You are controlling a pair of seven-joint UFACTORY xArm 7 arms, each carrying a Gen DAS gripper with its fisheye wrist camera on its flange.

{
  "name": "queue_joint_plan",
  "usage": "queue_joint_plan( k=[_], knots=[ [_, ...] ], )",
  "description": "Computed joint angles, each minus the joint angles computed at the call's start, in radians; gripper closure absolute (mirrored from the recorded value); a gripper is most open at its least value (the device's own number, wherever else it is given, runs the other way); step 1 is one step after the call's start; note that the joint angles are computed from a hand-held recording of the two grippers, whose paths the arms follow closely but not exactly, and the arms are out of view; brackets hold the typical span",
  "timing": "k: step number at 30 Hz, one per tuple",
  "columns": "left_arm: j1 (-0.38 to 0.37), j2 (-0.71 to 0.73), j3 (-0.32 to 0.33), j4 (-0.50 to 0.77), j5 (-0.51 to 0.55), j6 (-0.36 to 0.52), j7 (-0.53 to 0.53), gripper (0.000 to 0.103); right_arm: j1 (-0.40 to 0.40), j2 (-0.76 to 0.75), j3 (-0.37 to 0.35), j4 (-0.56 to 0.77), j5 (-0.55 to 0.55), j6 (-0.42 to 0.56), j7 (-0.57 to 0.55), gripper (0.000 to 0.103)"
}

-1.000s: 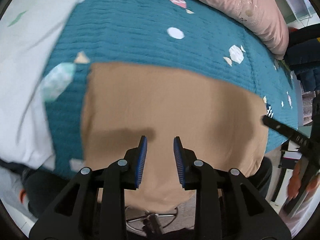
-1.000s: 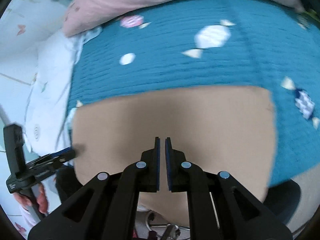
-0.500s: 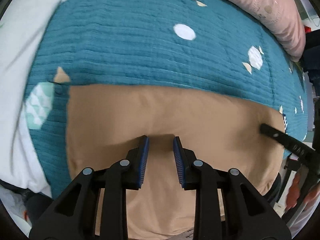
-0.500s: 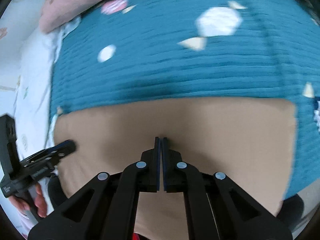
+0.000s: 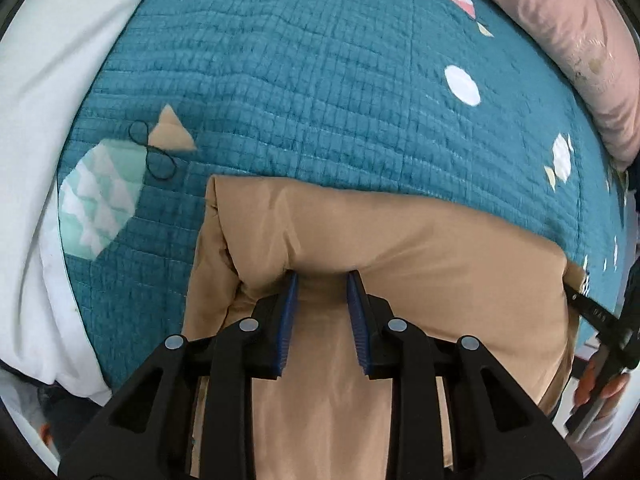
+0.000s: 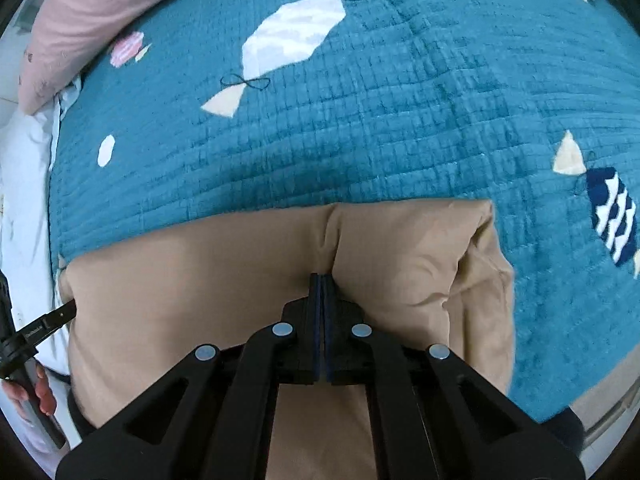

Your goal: Fold large clothes

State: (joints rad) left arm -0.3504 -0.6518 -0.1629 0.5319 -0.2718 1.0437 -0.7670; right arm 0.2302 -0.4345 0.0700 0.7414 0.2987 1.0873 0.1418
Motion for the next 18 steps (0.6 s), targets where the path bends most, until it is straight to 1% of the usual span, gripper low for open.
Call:
queue_joint_plan(
  k=[3, 6, 8, 9, 10, 12, 13, 14, 15, 16, 18],
  knots=[
    [-0.001, 0.009, 0.007, 0.002, -0.004, -0.002, 0.01, 0.076, 0.002, 0.003, 0.007, 0.011, -0.015, 0.01, 0.003, 0.103],
    [0.003, -0.002, 0.009, 0.005, -0.005, 0.012, 0.009, 0.076, 0.002, 0.012, 0.0, 0.027, -0.004, 0.028, 0.008, 0.103],
    [0.007, -0.008, 0.005, 0.02, 0.006, 0.038, 0.006, 0.076, 0.003, 0.012, -0.007, 0.044, 0.0, 0.049, -0.007, 0.099],
    [0.008, -0.01, 0.002, 0.028, 0.012, 0.052, 0.003, 0.076, 0.002, 0.017, -0.005, 0.054, -0.002, 0.054, -0.01, 0.099],
    [0.008, -0.011, -0.002, 0.038, 0.017, 0.065, -0.001, 0.076, 0.002, 0.014, -0.004, 0.064, -0.008, 0.069, -0.014, 0.096],
    [0.007, -0.017, -0.011, 0.058, 0.025, 0.087, -0.008, 0.074, 0.003, 0.0, -0.022, 0.076, 0.024, 0.098, -0.032, 0.075],
    [0.006, -0.024, -0.013, 0.066, 0.025, 0.096, -0.01, 0.071, 0.004, -0.004, -0.029, 0.078, 0.049, 0.1, -0.04, 0.049],
    [0.005, -0.033, -0.016, 0.074, 0.028, 0.107, -0.015, 0.061, 0.006, -0.023, -0.045, 0.078, 0.088, 0.108, -0.053, 0.031],
    [0.006, -0.043, -0.019, 0.082, 0.033, 0.116, -0.019, 0.054, 0.002, -0.044, -0.045, 0.078, 0.097, 0.112, -0.051, 0.027],
    [0.007, -0.051, -0.027, 0.091, 0.038, 0.123, -0.028, 0.051, -0.006, -0.063, -0.033, 0.08, 0.081, 0.111, -0.036, 0.022],
    [0.005, -0.075, -0.041, 0.108, 0.049, 0.138, -0.043, 0.044, -0.016, -0.094, -0.015, 0.092, 0.038, 0.118, -0.017, 0.022]
  ],
)
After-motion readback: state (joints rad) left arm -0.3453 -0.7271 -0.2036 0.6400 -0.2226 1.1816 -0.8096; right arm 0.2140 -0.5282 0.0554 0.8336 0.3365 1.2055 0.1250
